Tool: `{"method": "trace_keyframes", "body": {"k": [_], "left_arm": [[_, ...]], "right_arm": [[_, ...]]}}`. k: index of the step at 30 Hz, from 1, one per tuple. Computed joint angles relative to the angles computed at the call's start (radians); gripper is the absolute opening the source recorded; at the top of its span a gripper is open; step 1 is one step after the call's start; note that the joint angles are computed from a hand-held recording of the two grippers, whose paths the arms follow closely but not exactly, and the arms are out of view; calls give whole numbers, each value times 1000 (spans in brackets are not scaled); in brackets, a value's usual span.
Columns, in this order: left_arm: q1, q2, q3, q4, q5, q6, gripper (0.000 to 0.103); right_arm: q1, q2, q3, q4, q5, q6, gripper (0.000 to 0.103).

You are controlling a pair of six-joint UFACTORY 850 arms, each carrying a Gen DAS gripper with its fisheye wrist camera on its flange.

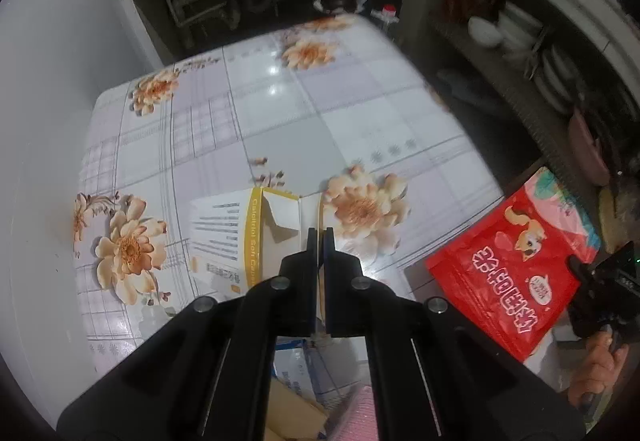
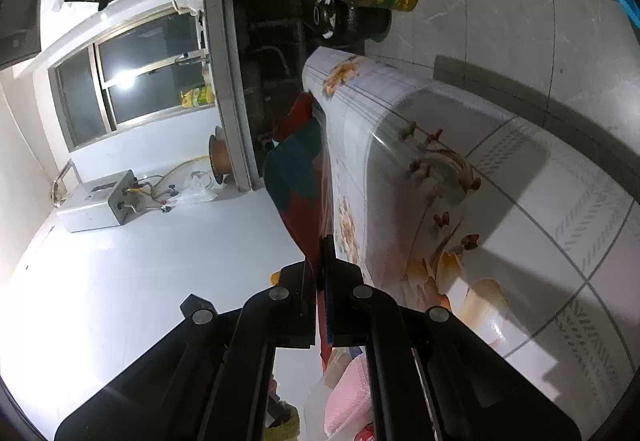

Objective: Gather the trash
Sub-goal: 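Lift the red pouch with the right tool while the left tool grasps the yellow box, then carry the red pouch and yellow box to the blue wastebasket and open both tools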

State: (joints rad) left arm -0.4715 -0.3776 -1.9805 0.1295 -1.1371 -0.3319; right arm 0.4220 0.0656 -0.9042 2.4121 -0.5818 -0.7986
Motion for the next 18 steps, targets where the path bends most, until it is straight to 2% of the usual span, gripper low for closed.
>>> {"method": "trace_keyframes", "body": {"k": [11, 18], "left_arm": [[-44, 35, -34, 0, 65, -34, 0], [-75, 43, -53, -109, 106, -26, 0]], "right_arm": [[-14, 79, 43, 27, 27, -34, 3], [-24, 147, 96, 64, 48, -56, 3]]}}
